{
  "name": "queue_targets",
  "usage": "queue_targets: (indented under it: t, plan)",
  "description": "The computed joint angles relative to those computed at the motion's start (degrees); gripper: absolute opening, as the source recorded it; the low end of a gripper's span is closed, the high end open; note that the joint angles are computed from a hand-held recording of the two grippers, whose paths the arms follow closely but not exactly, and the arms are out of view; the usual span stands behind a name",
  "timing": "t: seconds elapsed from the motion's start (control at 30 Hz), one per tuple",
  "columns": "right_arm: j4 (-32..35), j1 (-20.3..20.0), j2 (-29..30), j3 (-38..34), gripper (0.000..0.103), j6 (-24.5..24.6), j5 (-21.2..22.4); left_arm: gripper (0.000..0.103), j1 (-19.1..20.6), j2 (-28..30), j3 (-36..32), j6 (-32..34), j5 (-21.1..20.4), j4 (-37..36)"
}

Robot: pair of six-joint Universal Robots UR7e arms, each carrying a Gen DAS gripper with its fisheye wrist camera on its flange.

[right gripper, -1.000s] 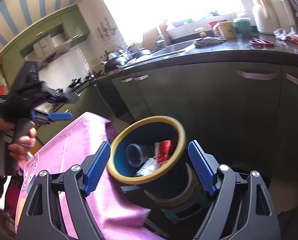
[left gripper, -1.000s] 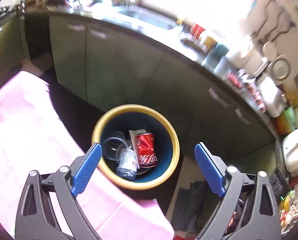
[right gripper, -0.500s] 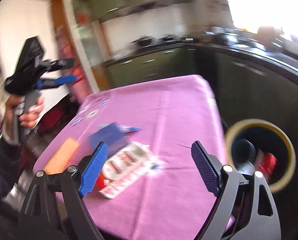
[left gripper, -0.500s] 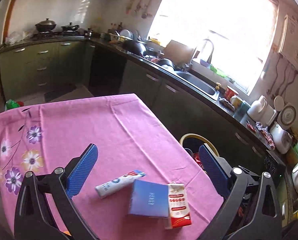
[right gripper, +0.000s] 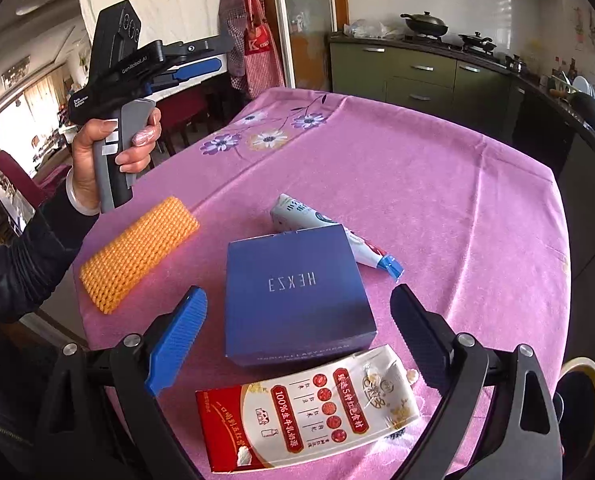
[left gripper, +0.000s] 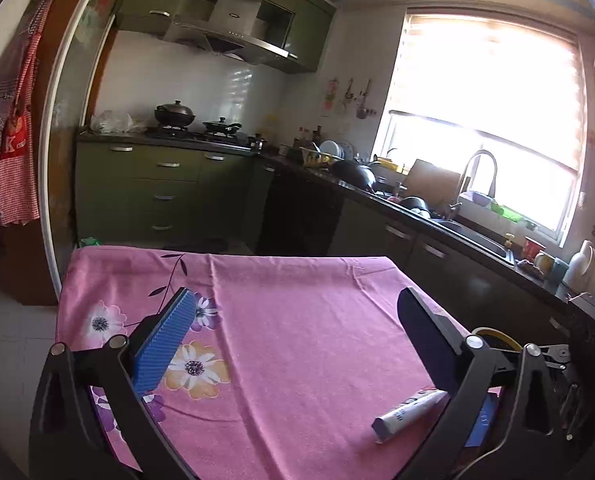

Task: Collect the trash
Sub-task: 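Move the right gripper to the blue printed box and grasp it, then carry the blue box over the trash bin and open the right gripper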

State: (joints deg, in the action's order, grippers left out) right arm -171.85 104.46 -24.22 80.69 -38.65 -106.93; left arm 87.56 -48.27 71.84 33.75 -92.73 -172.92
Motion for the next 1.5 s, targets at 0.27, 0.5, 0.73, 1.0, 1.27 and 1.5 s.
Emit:
queue_targets:
  t: [0.27, 0.5, 0.73, 1.0, 1.27, 1.5]
  plan:
    - [7.88, 0.22, 3.49, -6.63, 0.092, -1.83, -3.04, 0.096, 1.01, 0.36, -0.06, -3.03, -1.47, -1.73]
    - [11.61, 0.81, 6.69, -11.05, 0.088, -2.7, -5.92, 0.096, 0.51, 0.58, 0.22, -1.89, 0.44, -0.64]
    - [13.96, 0.45, 8.51, -13.79, 0.077, -1.94, -6.4, 0.096, 0.46, 0.79, 0.33, -1.17, 1.43, -0.76]
    - [11.27, 0.0, 6.6, -10.36, 0.077, -1.23, -0.93, 0.096, 0.41, 0.98, 0.3, -0.85, 2.33, -0.44]
    - [12.19, 0.26, 2.11, -5.42, 0.077, 2.3, 9.81, 0.096, 0.21, 1.19, 0.34, -0.55, 3.43, 0.0]
    - [-0.44, -0.07, -6.15, 4.99, 0.077, 7.79, 14.57, 0.096, 0.25, 1.3, 0.08, -0.95, 3.96, 0.51]
